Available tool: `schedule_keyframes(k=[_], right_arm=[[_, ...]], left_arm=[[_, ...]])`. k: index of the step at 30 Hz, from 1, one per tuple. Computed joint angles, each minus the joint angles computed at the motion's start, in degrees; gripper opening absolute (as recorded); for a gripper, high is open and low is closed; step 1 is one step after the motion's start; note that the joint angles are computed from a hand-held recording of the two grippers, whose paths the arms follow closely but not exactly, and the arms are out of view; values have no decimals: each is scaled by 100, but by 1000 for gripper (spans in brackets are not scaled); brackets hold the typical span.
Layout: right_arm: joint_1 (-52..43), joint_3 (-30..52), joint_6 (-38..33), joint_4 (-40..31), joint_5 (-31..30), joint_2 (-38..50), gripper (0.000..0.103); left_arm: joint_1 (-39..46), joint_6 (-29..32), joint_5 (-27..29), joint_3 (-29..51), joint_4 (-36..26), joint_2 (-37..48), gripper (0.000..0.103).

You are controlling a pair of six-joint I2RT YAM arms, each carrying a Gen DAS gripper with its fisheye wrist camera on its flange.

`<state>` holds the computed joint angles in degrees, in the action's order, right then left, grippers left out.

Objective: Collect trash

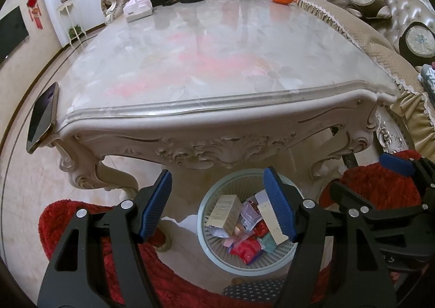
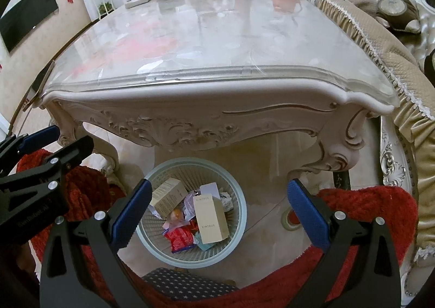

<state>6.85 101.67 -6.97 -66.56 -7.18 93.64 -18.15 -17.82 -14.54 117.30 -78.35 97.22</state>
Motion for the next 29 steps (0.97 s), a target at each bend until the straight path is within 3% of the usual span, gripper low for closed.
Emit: schedule_keyframes(k=[6, 11, 13, 14, 29], right_arm=[[-24, -30, -13, 7, -5, -40, 95], [-21, -42, 9, 1, 12, -49, 95], [-14, -29, 19, -8, 8, -39, 95], [-21, -22, 34, -7, 9, -35, 95], [-3, -170, 104, 114, 39, -99, 95]], left_arm=[[61, 12, 195, 60, -51, 46, 68], [-33, 74, -82, 136, -150, 115, 69], [-78, 30, -280, 132, -166, 115, 81], [-96, 9, -349, 91, -132, 86, 83], [43, 61, -81, 43, -103, 50, 83]])
